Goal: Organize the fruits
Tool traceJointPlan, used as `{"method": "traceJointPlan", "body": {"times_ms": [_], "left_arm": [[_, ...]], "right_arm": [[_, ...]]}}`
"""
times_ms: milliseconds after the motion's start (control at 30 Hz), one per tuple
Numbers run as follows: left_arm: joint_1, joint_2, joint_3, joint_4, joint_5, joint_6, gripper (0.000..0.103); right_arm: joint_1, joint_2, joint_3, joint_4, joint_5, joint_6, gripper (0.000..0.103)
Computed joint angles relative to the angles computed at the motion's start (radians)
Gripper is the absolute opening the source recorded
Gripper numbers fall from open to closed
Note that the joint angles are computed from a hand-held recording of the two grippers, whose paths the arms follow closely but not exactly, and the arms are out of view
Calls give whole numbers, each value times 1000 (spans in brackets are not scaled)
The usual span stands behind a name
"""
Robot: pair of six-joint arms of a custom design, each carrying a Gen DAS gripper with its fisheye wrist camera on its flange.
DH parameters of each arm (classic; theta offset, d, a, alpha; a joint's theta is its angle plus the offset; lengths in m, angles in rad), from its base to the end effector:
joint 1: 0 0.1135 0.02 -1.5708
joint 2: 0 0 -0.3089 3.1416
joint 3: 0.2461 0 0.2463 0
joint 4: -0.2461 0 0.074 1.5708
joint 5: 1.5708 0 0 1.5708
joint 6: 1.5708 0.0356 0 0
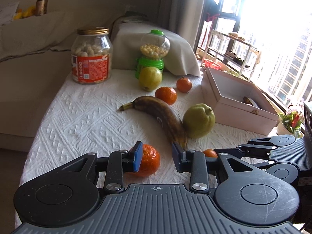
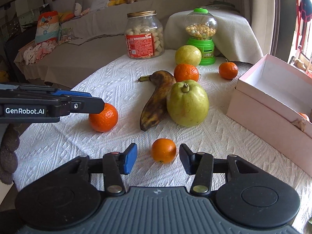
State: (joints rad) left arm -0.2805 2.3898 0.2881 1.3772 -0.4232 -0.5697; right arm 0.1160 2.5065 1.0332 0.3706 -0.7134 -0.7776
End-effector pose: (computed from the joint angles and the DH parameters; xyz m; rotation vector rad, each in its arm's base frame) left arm 0.2502 -0.0569 0.0175 -0.5299 2.1556 0.0220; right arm 0.3918 0.0691 -0.0252 -1.2296 2.0728 0.6602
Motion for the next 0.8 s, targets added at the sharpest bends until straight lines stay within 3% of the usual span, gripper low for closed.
{"method": "traceJointPlan", "body": {"times_ms": [33,67,300,433,633,700,767,800], "left_arm": [[-3,0,4,-5,2,3,36],[-7,1,8,-9,6,8,36],[-33,-31,89,-106,10,82,36],[-42,-66,184,-198,18,172,37],[-32,-56,353,-352,10,217,37],[-32,-46,401,-415,11,222,37],[-36,-37,432,-458,-4,226,39],[-38,-31,443,-464,-15,237,41]], "right_arm": [[3,3,-4,15,11,6,29],[5,5,-6,30,25,18,28],[-84,-8,4,94,33,84,28],[-132,17,18,170,89,117,28],[-165,71,71,184,132,164,29],[-170,83,79,187,135,182,46],[-172,99,70,242,151,213,72],[-171,107,71,257,156,224,74]]}}
